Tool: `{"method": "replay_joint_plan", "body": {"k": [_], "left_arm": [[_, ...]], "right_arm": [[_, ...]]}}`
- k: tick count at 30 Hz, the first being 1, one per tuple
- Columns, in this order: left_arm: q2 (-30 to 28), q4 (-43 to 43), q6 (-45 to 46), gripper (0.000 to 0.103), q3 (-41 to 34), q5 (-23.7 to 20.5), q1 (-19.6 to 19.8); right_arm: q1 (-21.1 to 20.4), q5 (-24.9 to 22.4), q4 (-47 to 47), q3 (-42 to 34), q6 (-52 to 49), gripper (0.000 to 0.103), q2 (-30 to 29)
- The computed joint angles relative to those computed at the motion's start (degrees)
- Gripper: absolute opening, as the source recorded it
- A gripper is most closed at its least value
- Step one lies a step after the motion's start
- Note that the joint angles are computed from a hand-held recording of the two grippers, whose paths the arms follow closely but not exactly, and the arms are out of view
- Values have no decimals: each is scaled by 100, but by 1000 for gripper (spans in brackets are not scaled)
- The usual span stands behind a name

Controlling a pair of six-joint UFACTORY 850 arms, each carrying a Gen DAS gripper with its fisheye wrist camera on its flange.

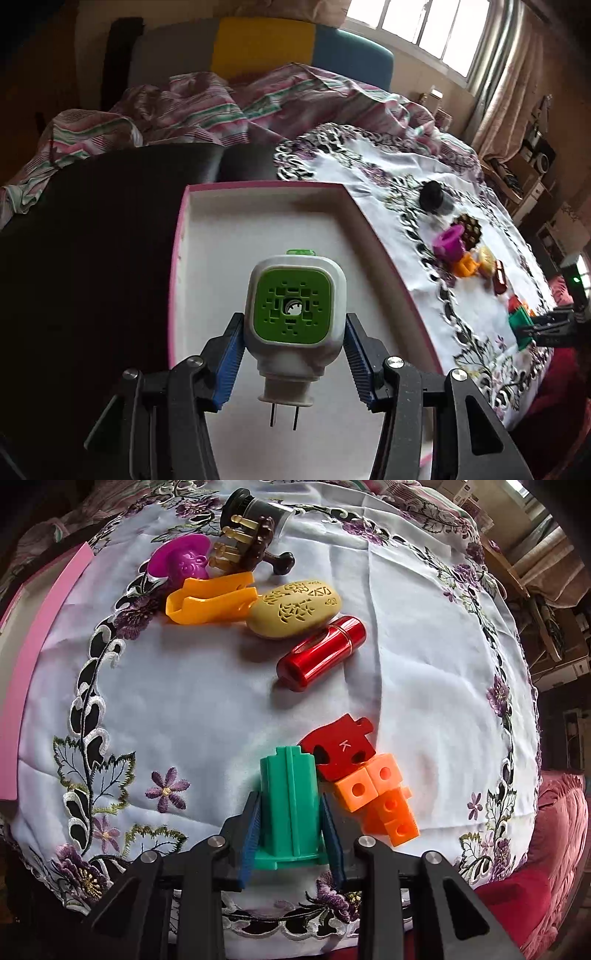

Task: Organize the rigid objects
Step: 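Carry the plug device into the pink tray with the left gripper while the right gripper grasps the green spool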

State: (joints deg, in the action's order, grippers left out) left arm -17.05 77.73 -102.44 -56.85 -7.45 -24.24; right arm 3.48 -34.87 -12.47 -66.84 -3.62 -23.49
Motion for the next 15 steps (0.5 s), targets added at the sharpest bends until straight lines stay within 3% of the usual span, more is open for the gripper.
{"method": "replay_joint_plan", "body": {"k": [5, 11, 15], "left_arm": [[-415, -1364, 1481, 53, -538, -79, 325], [-1030, -2703, 2908, 53, -1298, -449, 421], [-1326, -2742, 2932, 53, -1595, -775, 429]], "right_arm": [[-118, -30, 311, 9, -246, 31, 33], [-196, -31, 402, 64, -375, 31, 112], [-265, -37, 538, 96, -530, 31, 173]]}}
